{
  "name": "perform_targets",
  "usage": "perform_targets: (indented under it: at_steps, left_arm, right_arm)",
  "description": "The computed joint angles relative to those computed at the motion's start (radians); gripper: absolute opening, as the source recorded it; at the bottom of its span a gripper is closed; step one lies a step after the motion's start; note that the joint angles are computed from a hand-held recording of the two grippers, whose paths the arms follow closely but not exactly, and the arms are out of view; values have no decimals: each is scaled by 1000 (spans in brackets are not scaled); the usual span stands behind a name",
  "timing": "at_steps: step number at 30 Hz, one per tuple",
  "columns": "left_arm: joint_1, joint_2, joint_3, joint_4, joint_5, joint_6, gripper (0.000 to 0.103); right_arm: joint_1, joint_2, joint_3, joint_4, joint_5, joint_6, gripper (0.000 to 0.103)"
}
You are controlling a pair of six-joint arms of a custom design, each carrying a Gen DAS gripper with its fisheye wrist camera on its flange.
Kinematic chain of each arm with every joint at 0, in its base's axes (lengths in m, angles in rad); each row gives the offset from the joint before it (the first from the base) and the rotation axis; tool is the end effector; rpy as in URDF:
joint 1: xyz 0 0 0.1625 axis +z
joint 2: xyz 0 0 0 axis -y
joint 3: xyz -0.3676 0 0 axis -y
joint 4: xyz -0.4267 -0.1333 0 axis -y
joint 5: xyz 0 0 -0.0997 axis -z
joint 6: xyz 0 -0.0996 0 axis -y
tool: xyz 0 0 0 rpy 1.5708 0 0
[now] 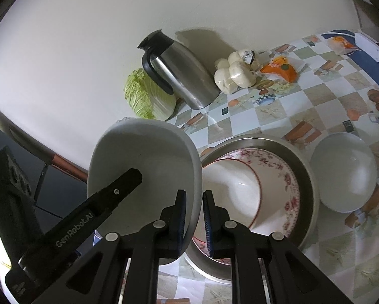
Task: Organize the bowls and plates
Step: 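Carry the square bowl with both grippers over the steel basin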
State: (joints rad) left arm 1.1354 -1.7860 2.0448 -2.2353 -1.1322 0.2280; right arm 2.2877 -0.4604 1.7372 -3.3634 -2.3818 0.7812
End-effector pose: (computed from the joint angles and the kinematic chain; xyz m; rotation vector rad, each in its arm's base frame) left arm -0.0353 -0.4922 0.3689 0.7579 2.5783 -0.6111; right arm 0.4229 -0.3922 -0.0931 -0.3774 -2.5859 1.2607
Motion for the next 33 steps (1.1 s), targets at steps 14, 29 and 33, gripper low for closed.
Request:
perform_targets:
  at_steps: [14, 29, 33]
  left_arm:
    - [-6, 28, 14, 60, 17, -30, 21]
    - [4, 63, 6, 103, 47, -45, 22]
    - [6, 69, 4, 105, 49, -47, 22]
  right_arm:
    - [-17, -31, 65, -9, -2, 66, 17]
    - [-31, -34, 61, 65, -7, 115, 18]
    - [-34, -34, 61, 72, -4, 123, 18]
